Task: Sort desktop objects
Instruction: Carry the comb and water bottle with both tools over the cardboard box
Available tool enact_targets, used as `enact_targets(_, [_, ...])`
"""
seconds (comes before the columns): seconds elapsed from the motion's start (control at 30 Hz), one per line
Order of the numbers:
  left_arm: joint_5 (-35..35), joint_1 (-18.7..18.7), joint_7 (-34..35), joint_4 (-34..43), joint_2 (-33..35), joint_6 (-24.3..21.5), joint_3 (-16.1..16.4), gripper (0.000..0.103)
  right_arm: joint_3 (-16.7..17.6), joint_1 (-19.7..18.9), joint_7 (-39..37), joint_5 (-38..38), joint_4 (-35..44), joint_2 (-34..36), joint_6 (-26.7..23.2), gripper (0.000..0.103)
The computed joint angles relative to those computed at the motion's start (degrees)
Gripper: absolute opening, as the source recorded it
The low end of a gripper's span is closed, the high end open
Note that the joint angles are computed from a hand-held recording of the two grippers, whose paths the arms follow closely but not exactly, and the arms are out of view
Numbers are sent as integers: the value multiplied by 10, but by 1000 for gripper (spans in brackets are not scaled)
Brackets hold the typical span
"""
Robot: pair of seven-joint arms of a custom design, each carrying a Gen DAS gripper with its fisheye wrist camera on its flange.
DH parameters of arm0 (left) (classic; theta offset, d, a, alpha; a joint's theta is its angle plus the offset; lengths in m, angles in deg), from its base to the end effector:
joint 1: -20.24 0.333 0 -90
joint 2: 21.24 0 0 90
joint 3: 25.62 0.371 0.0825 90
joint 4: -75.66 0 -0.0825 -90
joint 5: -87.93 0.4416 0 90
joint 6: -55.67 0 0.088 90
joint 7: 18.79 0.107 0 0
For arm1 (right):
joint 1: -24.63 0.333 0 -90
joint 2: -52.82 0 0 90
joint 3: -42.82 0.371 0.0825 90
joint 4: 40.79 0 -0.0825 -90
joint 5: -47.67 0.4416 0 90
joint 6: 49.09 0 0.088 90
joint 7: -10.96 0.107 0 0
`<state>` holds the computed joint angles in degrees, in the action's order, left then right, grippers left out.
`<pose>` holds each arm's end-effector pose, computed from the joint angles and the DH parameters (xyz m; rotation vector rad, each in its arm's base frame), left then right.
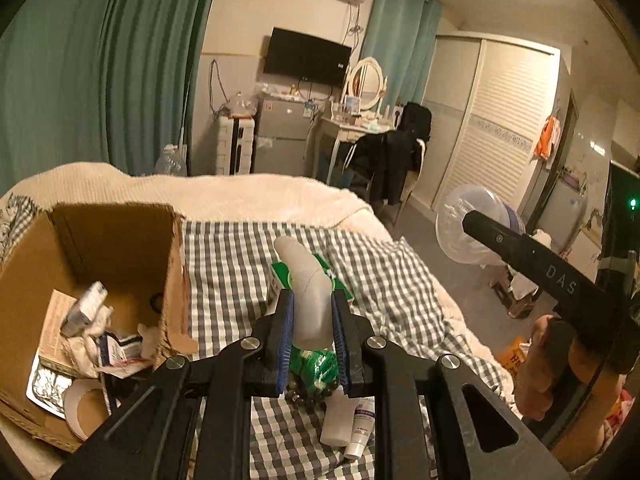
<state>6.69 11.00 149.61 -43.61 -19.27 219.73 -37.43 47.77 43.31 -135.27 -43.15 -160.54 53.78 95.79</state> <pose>0.6065 -0.1737 0.4838 -1.3155 2.1385 -1.3169 0.5723 0.2616 0.4773 -1.0753 1.8562 -0.9887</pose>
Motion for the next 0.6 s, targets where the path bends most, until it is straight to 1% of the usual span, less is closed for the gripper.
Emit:
enact_targets(0.13, [-30,3,24,-3,-16,-11,5,19,7,7,6,-12,2,-10,-16,90])
enact_targets(0.3, [-68,2,61,-13,-41,-20,15,19,21,21,3,-29,10,-14,-49,90])
enact_targets(0.6, [-140,5,141,-31,-91,-24,33,19,33,44,16,-57,30,-12,-68,90])
